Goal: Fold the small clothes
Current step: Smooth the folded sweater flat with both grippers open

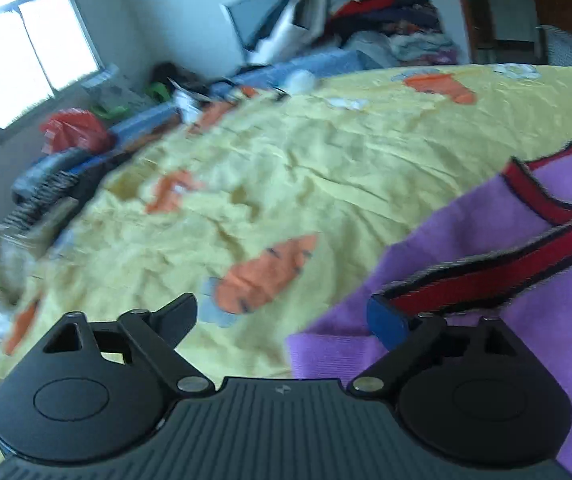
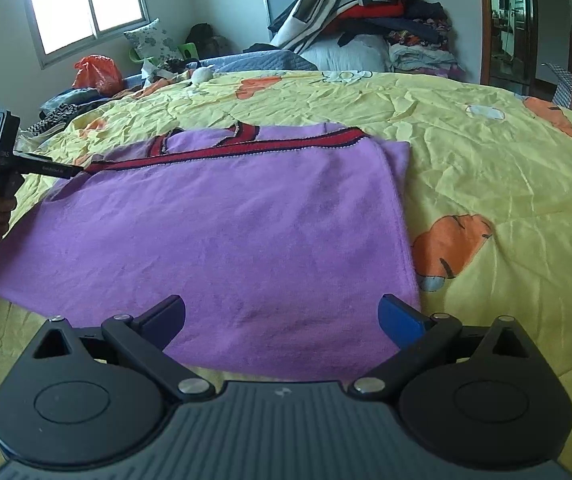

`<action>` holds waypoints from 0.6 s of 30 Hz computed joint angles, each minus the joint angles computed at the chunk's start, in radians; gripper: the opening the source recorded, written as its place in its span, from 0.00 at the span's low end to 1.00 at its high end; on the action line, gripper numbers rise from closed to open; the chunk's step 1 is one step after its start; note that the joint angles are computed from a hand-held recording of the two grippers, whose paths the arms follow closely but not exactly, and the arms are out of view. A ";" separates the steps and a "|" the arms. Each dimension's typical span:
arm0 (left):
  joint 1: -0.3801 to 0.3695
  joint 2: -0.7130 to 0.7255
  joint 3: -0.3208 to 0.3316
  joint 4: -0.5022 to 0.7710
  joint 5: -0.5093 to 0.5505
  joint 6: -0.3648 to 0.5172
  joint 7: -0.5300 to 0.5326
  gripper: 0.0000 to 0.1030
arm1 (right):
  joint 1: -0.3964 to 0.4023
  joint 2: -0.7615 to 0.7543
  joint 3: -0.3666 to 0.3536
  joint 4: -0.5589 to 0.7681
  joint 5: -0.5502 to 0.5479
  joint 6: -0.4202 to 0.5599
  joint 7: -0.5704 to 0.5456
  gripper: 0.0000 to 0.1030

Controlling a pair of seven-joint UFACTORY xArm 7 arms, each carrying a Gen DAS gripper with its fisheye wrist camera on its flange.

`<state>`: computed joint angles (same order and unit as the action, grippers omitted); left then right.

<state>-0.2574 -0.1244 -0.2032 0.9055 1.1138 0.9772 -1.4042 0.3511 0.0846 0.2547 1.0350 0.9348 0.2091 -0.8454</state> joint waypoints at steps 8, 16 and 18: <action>0.041 -0.096 0.017 -0.111 0.029 -0.208 -0.076 0.92 | -0.006 -0.005 0.002 -0.012 0.041 0.000 -0.022 1.00; 0.176 -0.176 0.042 -0.219 0.127 -0.604 -0.191 0.92 | 0.000 -0.022 -0.012 -0.030 0.104 0.007 -0.062 1.00; 0.221 -0.175 0.038 -0.230 0.183 -0.698 -0.237 0.89 | 0.003 -0.023 -0.014 -0.032 0.115 0.005 -0.067 1.00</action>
